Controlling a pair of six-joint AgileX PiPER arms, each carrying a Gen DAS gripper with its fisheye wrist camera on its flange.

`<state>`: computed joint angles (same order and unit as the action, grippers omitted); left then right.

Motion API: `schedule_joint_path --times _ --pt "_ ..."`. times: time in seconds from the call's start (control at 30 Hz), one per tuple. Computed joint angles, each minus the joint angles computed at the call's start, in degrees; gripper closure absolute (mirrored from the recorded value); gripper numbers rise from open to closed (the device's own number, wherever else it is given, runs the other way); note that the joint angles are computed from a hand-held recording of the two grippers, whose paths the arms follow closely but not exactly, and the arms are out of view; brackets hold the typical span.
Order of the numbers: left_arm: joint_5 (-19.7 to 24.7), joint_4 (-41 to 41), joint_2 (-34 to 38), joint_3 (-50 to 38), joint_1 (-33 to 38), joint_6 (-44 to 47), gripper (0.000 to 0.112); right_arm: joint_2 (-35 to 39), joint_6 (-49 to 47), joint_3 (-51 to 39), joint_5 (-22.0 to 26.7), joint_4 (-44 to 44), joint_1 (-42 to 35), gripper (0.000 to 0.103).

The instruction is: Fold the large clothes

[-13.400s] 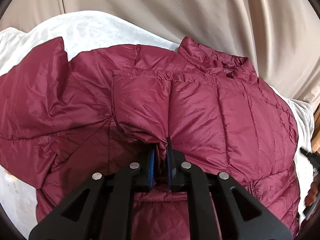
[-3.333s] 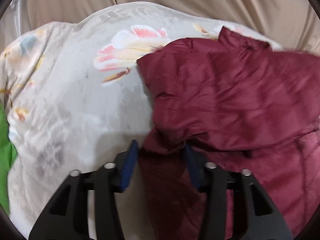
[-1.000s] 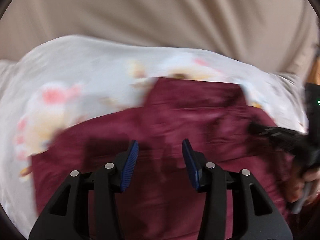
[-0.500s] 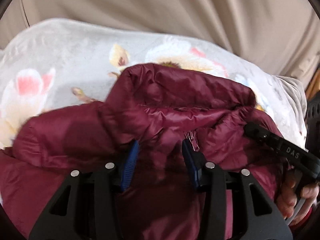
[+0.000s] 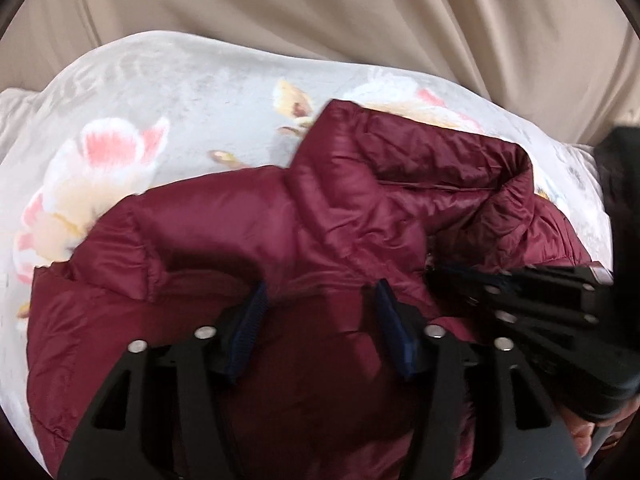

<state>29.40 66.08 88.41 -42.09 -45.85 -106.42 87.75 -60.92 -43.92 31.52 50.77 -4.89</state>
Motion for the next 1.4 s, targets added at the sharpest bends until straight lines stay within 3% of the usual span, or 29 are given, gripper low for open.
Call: schedule_joint_path --times 0.1,0.13,0.23,0.3,0.4,0.47,0.53,0.57,0.67,0.77,0.83,0.87,0.97,1.03,1.1,1.17,1.2,1.3,1.37,1.4 --pt "-0.51 0.26 0.25 0.83 0.71 -0.28 0.051 0.6 -1.34 0.33 0.3 2.17 -2.45 0.1" --pt "0.61 -0.19 -0.11 1.03 -0.04 -0.02 0.051 1.03 -1.14 -0.16 3.08 2.81 -4.73 0.103" --pt "3.44 -0.9 -2.07 1.79 -2.52 1.0 0.051 -5.17 -9.81 3.97 4.42 10.15 -11.22 0.102" --pt "4.08 -1.4 -3.54 1.96 -2.26 1.99 0.051 -6.55 -10.5 3.89 3.54 11.19 -13.99 0.102" --pt "3.14 -4.4 -4.14 -0.88 1.47 7.04 0.051 -4.18 -5.33 -0.39 4.78 8.66 -17.38 0.098" --pt "0.24 -9.45 -2.18 -4.84 6.55 14.62 0.051 -0.34 -2.74 -4.79 4.67 6.88 -16.39 0.098" --pt "1.13 -11.63 1.01 -8.0 9.23 17.38 0.049 2.52 0.2 -6.58 0.03 3.71 -14.55 0.103" --pt "0.46 -11.93 2.89 -8.79 11.43 18.5 0.048 5.01 -1.4 -7.67 0.35 5.19 -15.56 0.103" --pt "-4.8 -6.44 1.33 -4.42 14.15 12.32 0.045 6.47 -7.21 -6.61 5.5 13.66 -20.77 0.103" --pt "-0.91 -0.24 -0.75 -2.04 11.68 5.54 0.045 0.45 -13.03 -1.53 3.98 16.14 -20.82 0.098" --pt "-0.41 -0.18 -0.67 -1.53 12.36 5.36 0.045 1.73 -11.71 -1.56 -1.23 10.76 -18.59 0.103" --pt "-2.22 -1.41 -0.7 -1.25 14.05 6.86 0.045 3.54 -10.24 -2.51 -1.73 9.22 -19.0 0.103" --pt "-5.86 -2.5 -5.51 2.42 16.59 5.72 0.051 2.12 -11.13 -1.96 3.88 13.4 -25.69 0.103" --pt "-4.61 -2.89 -11.03 5.87 13.94 4.33 0.049 -1.28 -14.66 -0.18 9.16 14.25 -28.78 0.095" --pt "1.03 -1.32 -12.17 7.16 8.83 3.08 0.049 -2.07 -15.24 0.51 11.22 12.12 -29.09 0.095" --pt "4.84 -2.68 -9.51 7.57 6.36 5.01 0.049 -1.67 -14.13 1.96 5.23 7.48 -26.75 0.098" --pt "4.3 -2.73 -8.45 8.69 7.16 5.48 0.047 -0.74 -15.07 2.51 2.72 6.7 -26.75 0.103" --pt "2.2 0.3 -12.92 14.69 10.43 0.95 0.047 0.31 -19.56 3.09 2.45 10.27 -32.64 0.103" --pt "0.32 -0.48 -16.53 17.4 13.33 2.11 0.047 1.07 -19.39 1.6 7.65 10.09 -39.11 0.103" --pt "1.54 -3.32 -19.18 18.44 13.62 4.06 0.049 0.02 -18.14 1.7 9.1 9.12 -41.58 0.103"
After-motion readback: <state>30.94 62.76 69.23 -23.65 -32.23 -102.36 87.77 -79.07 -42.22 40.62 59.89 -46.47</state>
